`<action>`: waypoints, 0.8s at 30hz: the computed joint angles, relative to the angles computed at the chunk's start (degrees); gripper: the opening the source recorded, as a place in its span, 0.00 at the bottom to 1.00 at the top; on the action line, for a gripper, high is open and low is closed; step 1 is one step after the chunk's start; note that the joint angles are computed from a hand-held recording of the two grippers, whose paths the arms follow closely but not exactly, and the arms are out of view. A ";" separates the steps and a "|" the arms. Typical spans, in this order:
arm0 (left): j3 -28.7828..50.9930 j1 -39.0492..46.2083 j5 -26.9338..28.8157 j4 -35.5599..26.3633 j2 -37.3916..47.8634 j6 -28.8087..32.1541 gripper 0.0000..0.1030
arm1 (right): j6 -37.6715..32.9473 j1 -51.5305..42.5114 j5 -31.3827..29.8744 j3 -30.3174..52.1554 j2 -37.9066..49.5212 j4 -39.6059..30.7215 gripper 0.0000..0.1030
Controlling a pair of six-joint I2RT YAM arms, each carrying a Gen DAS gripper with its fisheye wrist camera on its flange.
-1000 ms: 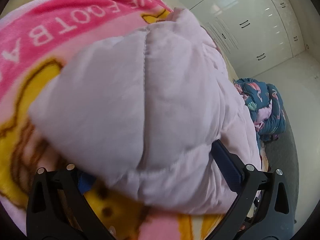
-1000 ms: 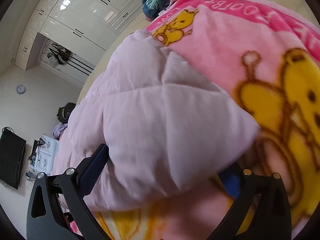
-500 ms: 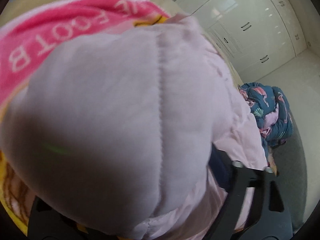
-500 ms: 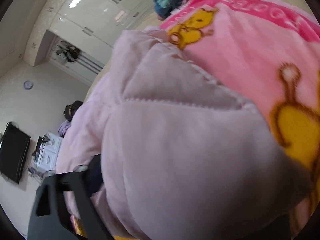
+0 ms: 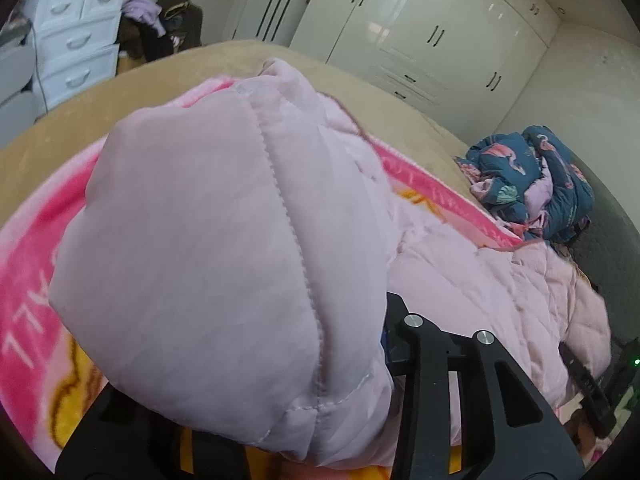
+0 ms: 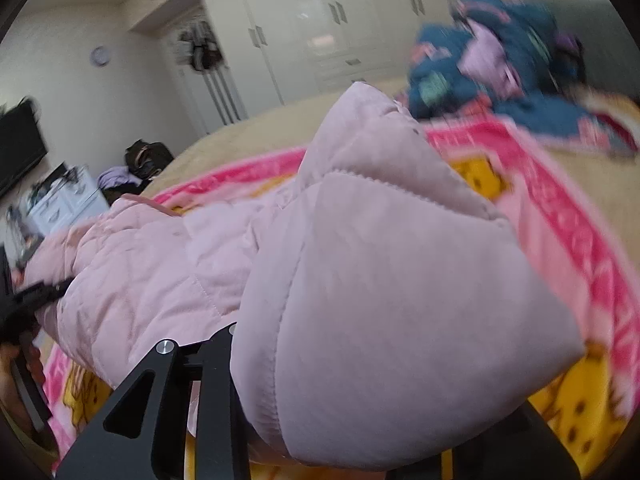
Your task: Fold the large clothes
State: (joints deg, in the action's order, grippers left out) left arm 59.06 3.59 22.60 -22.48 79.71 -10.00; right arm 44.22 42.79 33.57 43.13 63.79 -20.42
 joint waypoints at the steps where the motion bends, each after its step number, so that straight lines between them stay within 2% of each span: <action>1: -0.05 0.38 0.23 -0.22 -0.66 0.42 0.29 | -0.88 1.46 1.26 0.96 -0.65 -0.40 0.27; 3: -0.47 1.01 1.07 -1.58 -3.88 0.64 0.28 | -2.40 4.43 4.16 1.82 -1.88 -0.97 0.27; 6: -1.82 2.13 2.46 -3.37 -8.45 1.90 0.28 | -2.30 11.07 10.21 4.99 -2.55 -5.45 0.26; 13: -6.21 5.47 5.42 -8.58 -17.74 4.83 0.28 | 5.98 21.00 17.00 7.16 -5.38 -15.41 0.26; 20: -9.00 8.69 7.91 -13.53 -23.13 8.14 0.28 | 22.11 32.86 24.20 10.26 -2.51 -29.54 0.26; 24: -10.86 11.50 9.68 -17.19 -26.70 11.67 0.28 | 32.04 37.92 25.98 10.84 -0.65 -36.44 0.26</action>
